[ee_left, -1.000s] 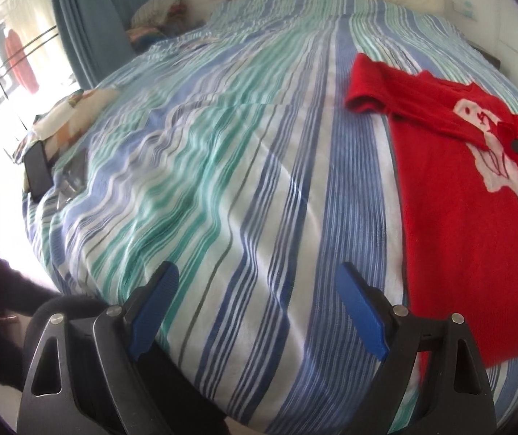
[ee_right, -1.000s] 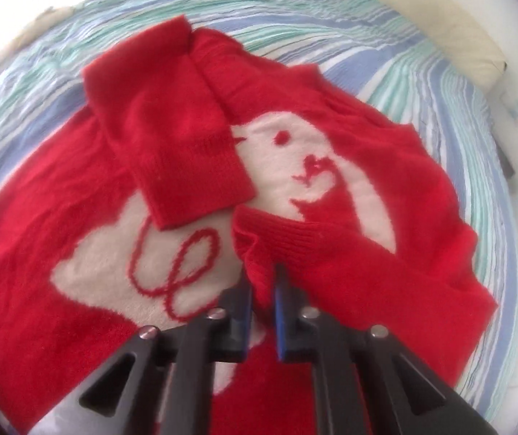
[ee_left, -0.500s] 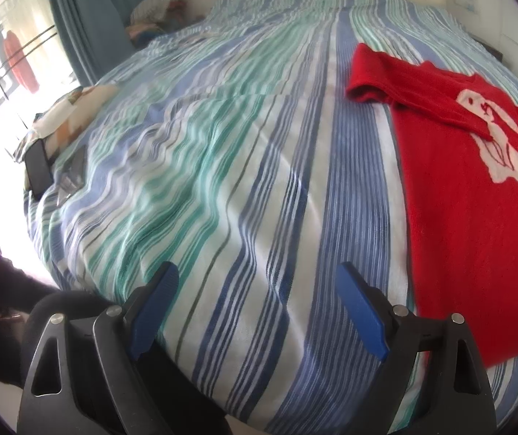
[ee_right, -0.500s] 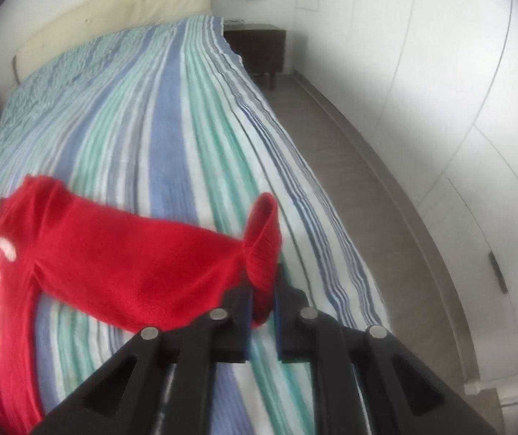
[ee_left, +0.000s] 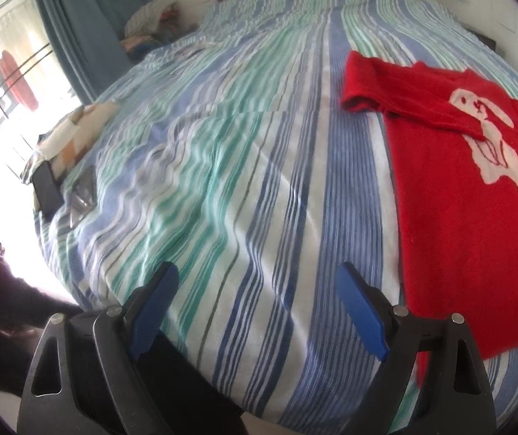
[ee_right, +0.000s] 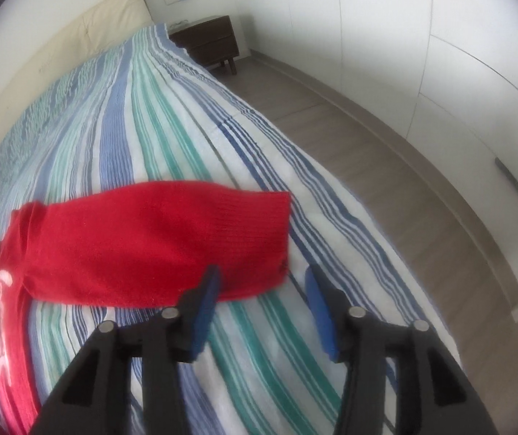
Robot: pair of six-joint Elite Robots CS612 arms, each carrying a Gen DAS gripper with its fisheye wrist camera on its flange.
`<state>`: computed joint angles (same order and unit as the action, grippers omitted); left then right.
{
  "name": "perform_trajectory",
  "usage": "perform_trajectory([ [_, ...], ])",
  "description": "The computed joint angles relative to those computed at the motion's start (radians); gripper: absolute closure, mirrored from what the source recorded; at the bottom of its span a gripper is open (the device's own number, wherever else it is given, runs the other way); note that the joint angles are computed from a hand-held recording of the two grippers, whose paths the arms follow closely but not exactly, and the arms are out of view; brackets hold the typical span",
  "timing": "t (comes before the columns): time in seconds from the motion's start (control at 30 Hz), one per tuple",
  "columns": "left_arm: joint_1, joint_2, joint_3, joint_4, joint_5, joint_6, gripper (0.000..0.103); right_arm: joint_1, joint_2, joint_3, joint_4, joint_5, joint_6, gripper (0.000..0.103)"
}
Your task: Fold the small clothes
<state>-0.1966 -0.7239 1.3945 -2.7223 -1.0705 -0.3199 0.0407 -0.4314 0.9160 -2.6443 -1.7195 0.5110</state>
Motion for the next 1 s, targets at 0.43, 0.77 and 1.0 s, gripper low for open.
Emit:
perform_trajectory([
  [0.43,-0.044,0.272,-0.574,0.175,-0.333,0.683,0.009,0.115,-0.133,0.304,-0.392,0.034,-0.140,0.035],
  [0.77,-0.034,0.546,-1.091,0.641,-0.381,0.487,0.084,0.151,-0.094,0.258,-0.361,0.095,-0.269,0.035],
  [1.0,0.059,0.363,-0.800,0.359,-0.460,0.177,0.096,0.154,-0.093,0.258,-0.375,0.083,-0.282,0.035],
])
